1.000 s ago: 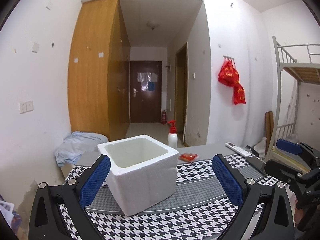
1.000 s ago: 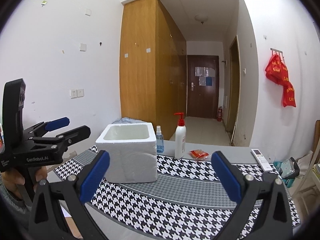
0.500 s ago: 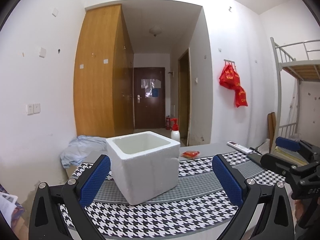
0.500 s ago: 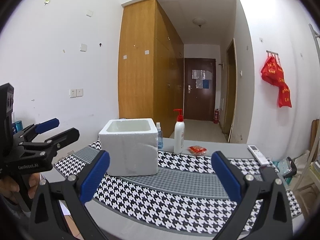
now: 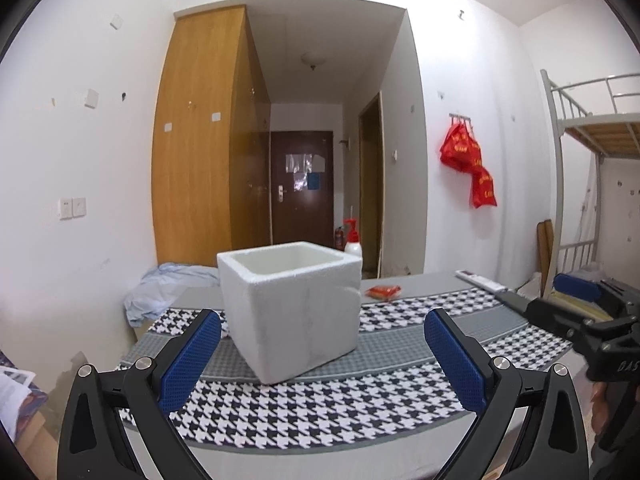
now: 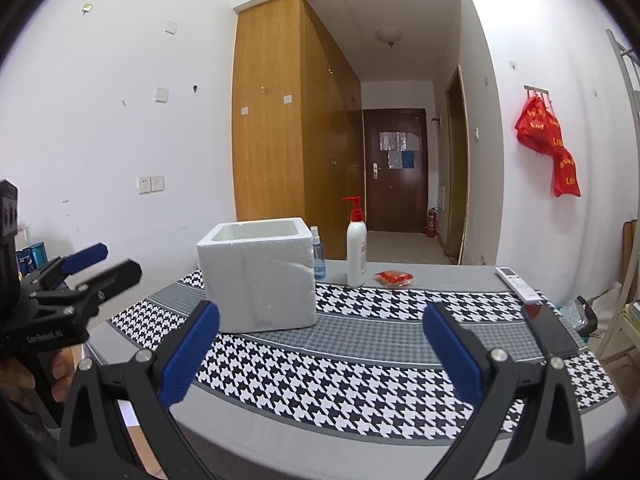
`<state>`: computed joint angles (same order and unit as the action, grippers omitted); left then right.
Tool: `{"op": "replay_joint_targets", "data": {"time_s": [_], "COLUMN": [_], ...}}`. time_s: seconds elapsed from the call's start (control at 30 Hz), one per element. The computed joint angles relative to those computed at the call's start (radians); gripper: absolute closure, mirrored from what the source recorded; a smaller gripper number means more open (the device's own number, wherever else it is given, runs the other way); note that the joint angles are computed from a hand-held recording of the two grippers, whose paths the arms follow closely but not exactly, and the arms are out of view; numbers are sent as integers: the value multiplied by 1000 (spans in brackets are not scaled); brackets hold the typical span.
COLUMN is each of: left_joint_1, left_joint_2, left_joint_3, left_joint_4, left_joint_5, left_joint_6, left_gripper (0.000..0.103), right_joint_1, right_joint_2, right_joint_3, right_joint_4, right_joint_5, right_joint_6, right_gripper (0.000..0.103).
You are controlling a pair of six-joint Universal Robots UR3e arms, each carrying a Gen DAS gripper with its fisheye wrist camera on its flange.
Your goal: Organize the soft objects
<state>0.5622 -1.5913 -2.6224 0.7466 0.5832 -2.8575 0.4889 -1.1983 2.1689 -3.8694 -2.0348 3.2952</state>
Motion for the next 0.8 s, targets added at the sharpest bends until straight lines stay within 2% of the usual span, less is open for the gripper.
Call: {"op": "replay_joint_targets", "data": {"time_s": [0.1,0.27,0.8], "left_joint_1": [1,4,24], "left_joint_2": [-9,-15,35], "left_joint_3": [-12,-36,-59], "left_joint_4": [0,30,-34], "left_joint_5": [-7,-7,-31], "left_joint_6": [9,18,61], "left_gripper": [1,1,1], "right_joint_1": [-12,7,8], "right_joint_2": [0,19,12], "right_joint_3": [31,24,7], "right_joint_4": [-31,-25,3], "right_joint_5": [35,9,11], "right_joint_6": [24,27,24], "right_gripper": [0,0,0]}}
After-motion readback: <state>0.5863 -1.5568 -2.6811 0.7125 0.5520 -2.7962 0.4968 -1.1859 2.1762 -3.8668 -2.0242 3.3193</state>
